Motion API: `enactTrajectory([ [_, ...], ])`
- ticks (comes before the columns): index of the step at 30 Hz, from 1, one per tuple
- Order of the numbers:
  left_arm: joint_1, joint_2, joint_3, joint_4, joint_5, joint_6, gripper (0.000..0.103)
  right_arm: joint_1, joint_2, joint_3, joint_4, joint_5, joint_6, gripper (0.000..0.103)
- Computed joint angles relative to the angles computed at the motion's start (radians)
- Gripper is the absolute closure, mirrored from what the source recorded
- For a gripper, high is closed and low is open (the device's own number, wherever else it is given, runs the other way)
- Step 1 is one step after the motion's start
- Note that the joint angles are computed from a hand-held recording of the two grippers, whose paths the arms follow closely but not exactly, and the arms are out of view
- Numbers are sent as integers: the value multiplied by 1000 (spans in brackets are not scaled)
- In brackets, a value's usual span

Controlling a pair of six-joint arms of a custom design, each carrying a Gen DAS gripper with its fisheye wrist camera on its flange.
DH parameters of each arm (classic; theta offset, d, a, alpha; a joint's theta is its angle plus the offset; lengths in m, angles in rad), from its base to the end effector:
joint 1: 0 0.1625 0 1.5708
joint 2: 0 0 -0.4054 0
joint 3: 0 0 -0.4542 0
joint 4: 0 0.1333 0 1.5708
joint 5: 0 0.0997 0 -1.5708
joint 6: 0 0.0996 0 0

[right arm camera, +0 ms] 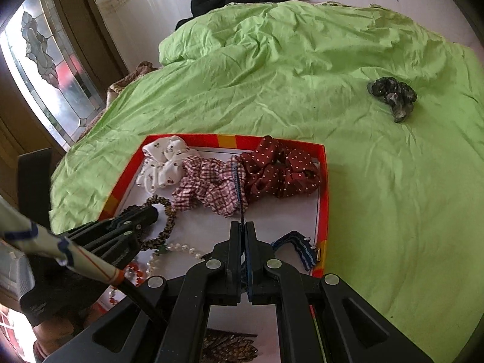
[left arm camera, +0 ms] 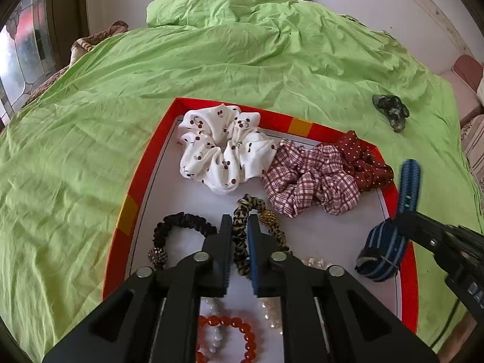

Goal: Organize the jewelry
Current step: 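Carry the bracelet with left tool while right tool carries the watch over the tray, then open both tools to release bracelet and watch into the tray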

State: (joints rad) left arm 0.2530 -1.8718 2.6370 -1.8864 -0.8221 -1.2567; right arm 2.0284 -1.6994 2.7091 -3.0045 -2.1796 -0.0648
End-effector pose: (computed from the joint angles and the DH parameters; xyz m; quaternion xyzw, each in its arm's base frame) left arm -0.2067 -0.2611 0.1260 0.1092 0.9044 -0.2842 0.2989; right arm 0.2073 -0.2481 0.1465 0.1799 -0.9173 0.2541 0.2482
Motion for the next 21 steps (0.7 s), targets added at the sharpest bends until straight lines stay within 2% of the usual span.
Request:
enactTrajectory([
  [2, -13, -8, 1, 15, 4, -11, 72, -9, 15, -3, -16, -4, -4, 98],
  [4, -33, -25, 4, 36, 13, -29, 60, -25, 21, -3, -33, 6, -6, 98],
  [7, -66, -62, 10, 65, 28, -47, 54, -44, 21, -4, -37, 22, -7, 92],
  [9, -87, -88, 16, 80, 39, -61, 47, -49, 13, -2, -40, 32, -13, 82],
  [10, -94, -96, 18, 85, 44, -65, 44, -51, 6, 1, -39, 38, -13, 74],
  [11, -103, -107, 21, 95, 50, -74, 42, -53, -9, 5, -36, 50, -10, 65],
  [12, -113, -118, 23, 110, 57, -87, 42, -53, -20, 8, -34, 57, -6, 62],
  [17, -147, -160, 30, 168, 78, -132, 39, -37, -105, 23, 7, 78, 15, 57],
  [21, -193, -198, 27, 290, 108, -225, 37, -5, -207, 51, 52, 66, 29, 49],
])
